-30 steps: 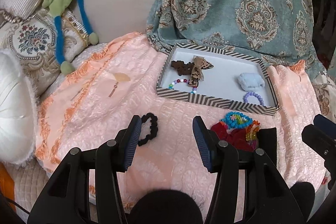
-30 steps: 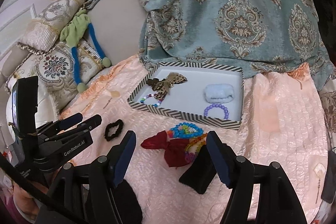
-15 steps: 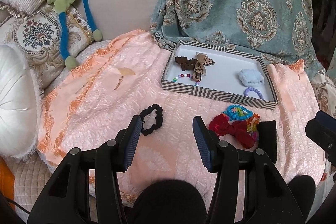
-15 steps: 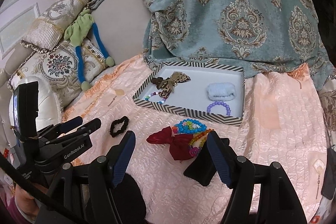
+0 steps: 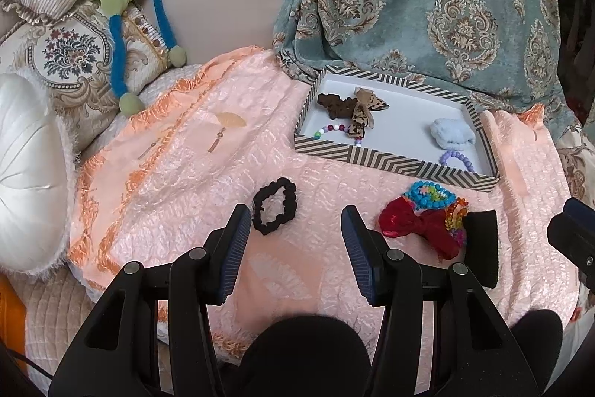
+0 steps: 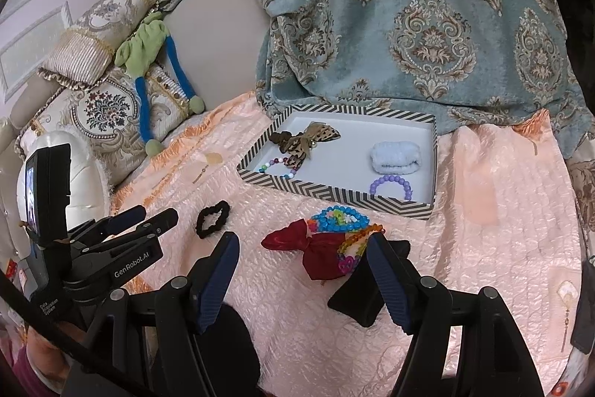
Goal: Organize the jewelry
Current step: 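Move the open left tool over the black scrunchie while the right tool moves over the red bow, then grasp the black scrunchie with the left tool while the right tool grasps the red velvet bow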
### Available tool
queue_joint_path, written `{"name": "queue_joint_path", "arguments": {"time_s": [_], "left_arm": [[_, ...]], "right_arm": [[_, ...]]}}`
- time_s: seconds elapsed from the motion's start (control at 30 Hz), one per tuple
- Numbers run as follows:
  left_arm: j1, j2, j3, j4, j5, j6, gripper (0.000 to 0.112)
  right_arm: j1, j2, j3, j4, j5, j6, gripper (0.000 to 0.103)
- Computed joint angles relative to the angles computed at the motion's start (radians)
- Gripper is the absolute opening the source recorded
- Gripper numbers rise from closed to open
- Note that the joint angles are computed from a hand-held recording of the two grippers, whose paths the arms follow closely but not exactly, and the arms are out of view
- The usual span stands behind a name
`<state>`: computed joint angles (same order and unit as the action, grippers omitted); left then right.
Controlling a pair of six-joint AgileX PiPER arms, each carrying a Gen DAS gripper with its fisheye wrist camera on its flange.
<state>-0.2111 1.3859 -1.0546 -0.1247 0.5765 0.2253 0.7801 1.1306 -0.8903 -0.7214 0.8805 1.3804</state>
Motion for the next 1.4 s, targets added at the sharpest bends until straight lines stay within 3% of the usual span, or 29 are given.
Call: {"name": "queue_joint_path", "arguments": {"time_s": [0.13, 0.27, 0.37, 0.47, 0.53, 0.73, 0.83, 0.93, 1.1, 1.3, 1.4], "left_arm": [[0.03, 0.014, -0.017, -0.062, 0.02, 0.062, 0.051], [0.15, 0.08, -0.108, -0.271, 0.147, 0.235, 0.051], [0.22, 0.135, -0.18, -0.34, 0.235, 0.273, 0.051], [0.267, 0.173, -0.222, -0.378, 0.28, 0.285, 0.063], [0.276, 0.189, -0.223, -0.394, 0.284, 0.299, 0.065], [0.219, 0.259, -0.205, -0.331, 0.233, 0.254, 0.065], [0.187, 0.295, -0.204, -0.279, 0.187, 0.215, 0.065], [0.166, 0.336, -0.208, -0.227, 0.143, 0.167, 0.065], [0.151, 0.417, -0.246, -0.146, 0.106, 0.077, 0.065], [0.118, 0.515, -0.319, -0.069, 0.091, 0.0, 0.065], [0.107, 0.544, -0.344, -0.051, 0.073, -0.025, 0.065]], "right_arm": [[-0.019, -0.004, 0.008, 0.014, -0.013, -0.017, 0.069], [-0.034, -0.014, 0.021, 0.022, -0.022, -0.025, 0.069], [-0.054, -0.023, 0.035, 0.029, -0.038, -0.025, 0.069], [-0.089, -0.02, 0.048, 0.055, -0.075, -0.046, 0.069], [-0.122, -0.013, 0.062, 0.082, -0.115, -0.073, 0.069], [-0.213, 0.005, 0.108, 0.165, -0.211, -0.197, 0.068], [-0.244, 0.031, 0.119, 0.207, -0.25, -0.274, 0.058], [-0.286, 0.067, 0.135, 0.276, -0.323, -0.355, 0.056], [-0.337, 0.218, 0.094, 0.408, -0.42, -0.588, 0.056], [-0.382, 0.385, 0.004, 0.469, -0.453, -0.798, 0.056], [-0.424, 0.458, -0.029, 0.577, -0.468, -0.945, 0.056]]}}
